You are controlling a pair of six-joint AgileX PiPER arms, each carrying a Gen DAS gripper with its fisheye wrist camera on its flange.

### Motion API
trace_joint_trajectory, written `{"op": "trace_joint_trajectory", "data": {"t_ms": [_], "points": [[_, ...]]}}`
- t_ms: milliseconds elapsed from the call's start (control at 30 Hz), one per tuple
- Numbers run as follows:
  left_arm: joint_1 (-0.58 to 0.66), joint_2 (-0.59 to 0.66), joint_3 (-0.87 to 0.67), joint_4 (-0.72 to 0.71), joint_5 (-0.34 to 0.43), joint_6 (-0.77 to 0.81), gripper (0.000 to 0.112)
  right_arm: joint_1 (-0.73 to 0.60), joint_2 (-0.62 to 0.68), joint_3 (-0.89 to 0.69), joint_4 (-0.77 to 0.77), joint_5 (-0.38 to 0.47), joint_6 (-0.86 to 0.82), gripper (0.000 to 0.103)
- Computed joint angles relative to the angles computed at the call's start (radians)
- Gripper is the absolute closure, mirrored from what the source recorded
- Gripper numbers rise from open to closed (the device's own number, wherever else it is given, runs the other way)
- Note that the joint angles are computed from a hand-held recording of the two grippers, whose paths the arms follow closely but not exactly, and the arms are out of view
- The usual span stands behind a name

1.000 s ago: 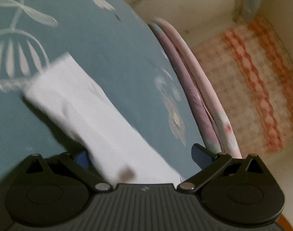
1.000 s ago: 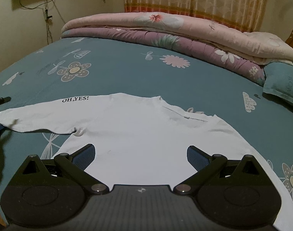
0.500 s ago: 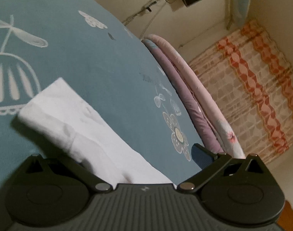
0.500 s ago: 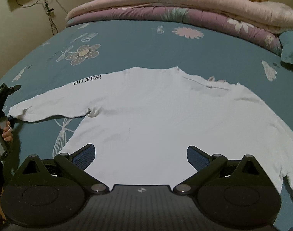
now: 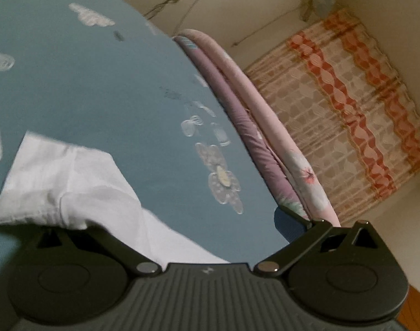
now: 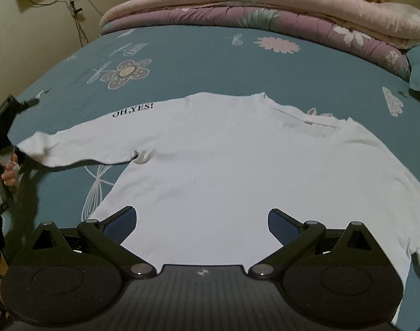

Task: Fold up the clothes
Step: 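Lift the held sleeve cuff with the left gripper toward the shirt body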

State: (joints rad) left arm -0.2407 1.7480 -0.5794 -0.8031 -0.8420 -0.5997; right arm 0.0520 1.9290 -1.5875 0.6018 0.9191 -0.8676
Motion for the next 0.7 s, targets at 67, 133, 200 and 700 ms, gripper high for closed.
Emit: {"op": "trace_joint_trajectory", "data": {"t_ms": [67,133,200,700], "points": [[0.004,-0.033,-0.025,-0.014,0.052,0.082,0.010,0.000,-0.001,0.011,-0.003,-0.001,-0.003,0.000],[0.015,-0.061,-0.053,-0.015,0.107,0.140,0.010,-0.005,-0.004,0.025,0.004,0.001,-0.010,0.000],[0.022,-0.085,-0.083,-0.024,0.163,0.195,0.010,-0.012,-0.008,0.039,0.014,0.006,-0.021,0.000],[-0.038,-0.124,-0.392,-0.328,0.416,0.751,0.010,-0.080,-0.024,0.138,0.054,0.025,-0.081,0.000]]}}
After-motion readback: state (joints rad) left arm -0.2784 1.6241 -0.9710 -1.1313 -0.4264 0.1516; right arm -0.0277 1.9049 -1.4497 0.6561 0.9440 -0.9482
